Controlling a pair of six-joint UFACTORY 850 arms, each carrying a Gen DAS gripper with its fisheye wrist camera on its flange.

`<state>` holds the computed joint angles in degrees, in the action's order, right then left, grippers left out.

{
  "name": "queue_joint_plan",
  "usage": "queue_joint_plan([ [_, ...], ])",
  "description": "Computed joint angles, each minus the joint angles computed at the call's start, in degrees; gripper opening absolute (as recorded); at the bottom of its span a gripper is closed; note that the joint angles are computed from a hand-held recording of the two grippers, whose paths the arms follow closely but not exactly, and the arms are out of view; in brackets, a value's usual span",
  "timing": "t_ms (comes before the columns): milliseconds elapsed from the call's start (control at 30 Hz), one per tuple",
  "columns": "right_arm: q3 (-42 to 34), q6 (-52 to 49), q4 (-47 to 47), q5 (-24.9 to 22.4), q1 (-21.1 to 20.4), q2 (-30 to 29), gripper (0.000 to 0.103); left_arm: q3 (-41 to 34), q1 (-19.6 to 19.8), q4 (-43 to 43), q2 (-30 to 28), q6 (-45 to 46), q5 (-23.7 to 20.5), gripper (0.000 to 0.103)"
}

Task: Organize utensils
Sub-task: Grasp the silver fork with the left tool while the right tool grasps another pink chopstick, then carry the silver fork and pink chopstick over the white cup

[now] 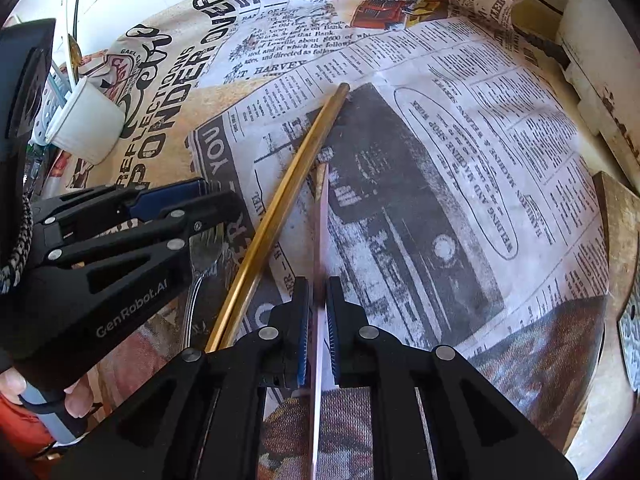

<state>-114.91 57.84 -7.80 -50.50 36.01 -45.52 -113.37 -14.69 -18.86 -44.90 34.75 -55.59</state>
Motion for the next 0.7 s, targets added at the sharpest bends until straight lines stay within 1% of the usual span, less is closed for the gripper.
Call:
queue_joint_plan([
  [100, 0.0, -0.5, -0.1, 0.6, -0.2, -0.1, 0.008, -0.3, 0.5, -1.3, 0.1, 0.2, -0.9, 0.021],
  [267, -0.9, 0.0, -0.8, -0.1, -0.4, -0.6, 0.007, 0.4, 1.5, -4.1, 1.7, 2.0, -1.0, 0.021],
  [367, 0.8, 1.6, -2.5, 1.0, -0.3, 0.8, 0.007, 1.0, 2.2, -6.1, 3.0, 3.3, -1.3, 0.021],
  [567, 2.5, 8.6, -9.7, 2.4, 0.7, 3.7, 0.007, 2.1, 3.5, -10.1, 5.9, 7.2, -0.8, 0.021],
  [700, 2.4, 12.9, -15.4, 1.8, 1.5, 4.9, 0.006, 3.4, 4.5, -13.1, 8.3, 9.9, -0.3, 0.021],
])
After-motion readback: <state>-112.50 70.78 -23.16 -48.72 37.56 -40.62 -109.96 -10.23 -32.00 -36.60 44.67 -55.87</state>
